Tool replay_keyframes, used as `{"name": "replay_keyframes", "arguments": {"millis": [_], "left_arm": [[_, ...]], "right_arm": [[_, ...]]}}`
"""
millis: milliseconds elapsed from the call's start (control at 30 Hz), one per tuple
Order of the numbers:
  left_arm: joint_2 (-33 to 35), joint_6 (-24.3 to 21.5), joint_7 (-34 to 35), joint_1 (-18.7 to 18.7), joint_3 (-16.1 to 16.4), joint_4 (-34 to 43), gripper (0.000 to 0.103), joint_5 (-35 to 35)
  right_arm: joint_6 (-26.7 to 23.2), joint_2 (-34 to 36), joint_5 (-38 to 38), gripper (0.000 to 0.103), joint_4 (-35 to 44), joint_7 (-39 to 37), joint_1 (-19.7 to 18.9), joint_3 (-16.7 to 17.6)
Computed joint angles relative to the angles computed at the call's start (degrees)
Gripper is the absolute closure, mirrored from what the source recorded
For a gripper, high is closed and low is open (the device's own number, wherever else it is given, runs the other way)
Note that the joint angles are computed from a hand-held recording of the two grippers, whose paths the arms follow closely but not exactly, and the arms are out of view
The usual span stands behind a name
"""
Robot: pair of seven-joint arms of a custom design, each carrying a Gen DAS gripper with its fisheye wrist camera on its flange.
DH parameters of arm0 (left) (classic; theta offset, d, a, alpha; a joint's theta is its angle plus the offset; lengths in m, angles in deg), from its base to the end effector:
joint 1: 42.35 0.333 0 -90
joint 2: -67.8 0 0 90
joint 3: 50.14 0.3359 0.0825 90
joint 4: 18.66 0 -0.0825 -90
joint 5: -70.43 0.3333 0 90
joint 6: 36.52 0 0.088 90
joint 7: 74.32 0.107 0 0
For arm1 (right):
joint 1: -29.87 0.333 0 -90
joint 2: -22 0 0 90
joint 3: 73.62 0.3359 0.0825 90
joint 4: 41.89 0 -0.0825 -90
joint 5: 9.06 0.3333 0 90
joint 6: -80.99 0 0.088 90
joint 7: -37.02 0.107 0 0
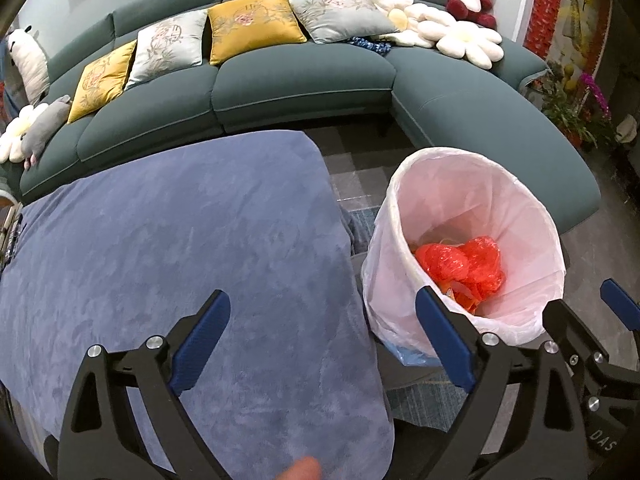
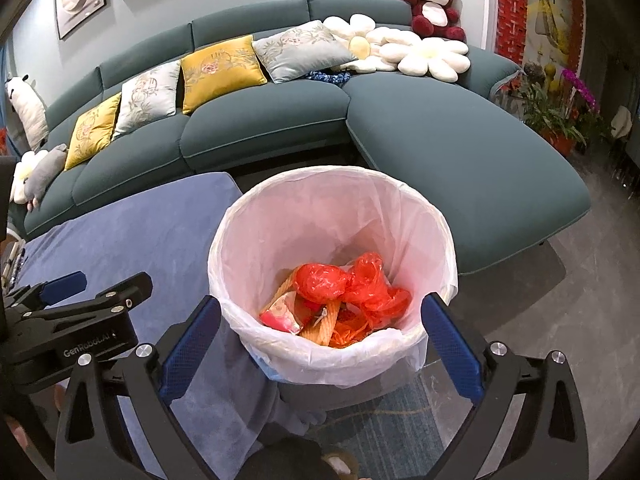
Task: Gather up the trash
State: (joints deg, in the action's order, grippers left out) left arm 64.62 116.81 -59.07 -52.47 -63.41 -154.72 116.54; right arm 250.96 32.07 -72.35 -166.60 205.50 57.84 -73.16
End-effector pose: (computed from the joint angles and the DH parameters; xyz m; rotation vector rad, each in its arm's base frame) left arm 0.4293 -0.2109 0.4292 -2.0629 1.6400 -0.4881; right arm 0.4477 0.3113 0.4099 -1.9041 1.6113 -0.5393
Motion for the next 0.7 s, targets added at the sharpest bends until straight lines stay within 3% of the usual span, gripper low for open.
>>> {"name": "replay_keyframes", "arguments": {"millis": [700], "left_arm": [[1.19,-2.8,-1.64,-1.51,-0.04,0.31,0.013,2.28]], "right_arm": [[-0.91,-0.34,-2.0,0.007,-1.1,1.98,-0.56,0.46]]}}
